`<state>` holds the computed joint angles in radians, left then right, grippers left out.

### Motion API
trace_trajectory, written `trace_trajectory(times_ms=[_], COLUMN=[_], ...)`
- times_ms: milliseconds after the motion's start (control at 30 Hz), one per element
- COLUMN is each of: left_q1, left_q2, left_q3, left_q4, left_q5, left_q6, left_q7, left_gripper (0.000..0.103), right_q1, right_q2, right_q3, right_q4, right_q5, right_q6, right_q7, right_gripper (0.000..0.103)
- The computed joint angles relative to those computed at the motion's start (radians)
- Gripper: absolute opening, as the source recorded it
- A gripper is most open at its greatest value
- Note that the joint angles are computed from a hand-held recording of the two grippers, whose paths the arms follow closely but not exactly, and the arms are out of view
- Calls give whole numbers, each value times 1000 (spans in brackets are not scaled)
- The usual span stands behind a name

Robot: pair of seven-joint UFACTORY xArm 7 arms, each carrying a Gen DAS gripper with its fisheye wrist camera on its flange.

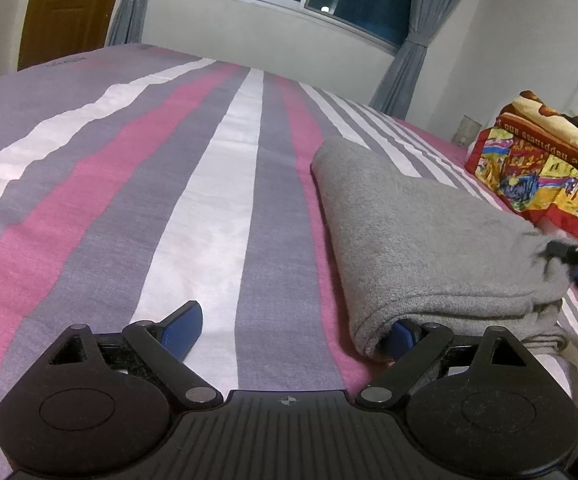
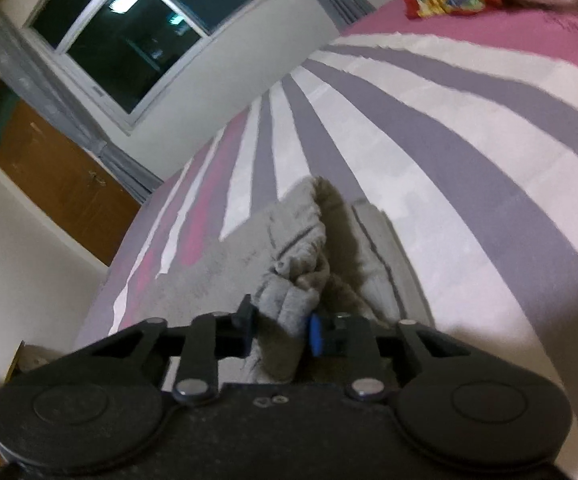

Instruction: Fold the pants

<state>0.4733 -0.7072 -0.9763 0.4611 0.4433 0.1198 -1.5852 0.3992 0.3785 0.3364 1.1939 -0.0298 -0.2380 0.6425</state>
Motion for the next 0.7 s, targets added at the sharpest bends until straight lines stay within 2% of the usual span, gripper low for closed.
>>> trace_trajectory(times_ms=[33, 133, 167, 333, 367, 400, 500, 533, 567, 600, 633, 700], left_q1=[1, 0, 0, -3, -3, -3, -5, -5, -4, -2, 0, 2], left_q2=[0, 0, 1, 10, 12, 14, 14, 14, 14, 14, 14, 15], left_q3=[-3, -5, -4, -4, -6, -6, -4, -2, -1, -3, -4, -3], left_q4=[1, 4, 4, 12, 15, 17, 16, 14, 13, 13, 14, 13], left_q5=[0, 1, 3, 13, 16, 19, 21, 21, 22, 23, 24, 26], left_q6=[1, 7, 8, 14, 18, 20, 20, 16, 13, 14, 14, 9], left_q7=[-3, -3, -2, 3, 6, 7, -1, -3, -5, -6, -6, -4], left_gripper=[91, 92, 93, 96, 97, 97, 97, 97, 97, 97, 97, 97], right_q1=[35, 213, 245, 464, 469, 431, 180, 102, 67, 73, 53, -45], right_q2=[-14, -56, -67, -55, -46, -41, -39, -47, -63, -85, -97, -112], right_q3=[-36, -208, -235, -437, -442, -409, -159, -86, -55, -62, -51, 8], right_q4=[-11, -45, -60, -53, -48, -53, -87, -109, -138, -171, -203, -259], right_q5=[5, 93, 122, 342, 375, 369, 279, 215, 194, 214, 192, 62], right_q6=[-18, -68, -79, -19, -4, 7, -40, -71, -104, -143, -188, -251], right_q7=[-15, -97, -126, -288, -301, -272, -158, -97, -60, -48, -3, 155], right_gripper=[19, 17, 17, 17, 17, 17, 21, 29, 39, 49, 65, 67])
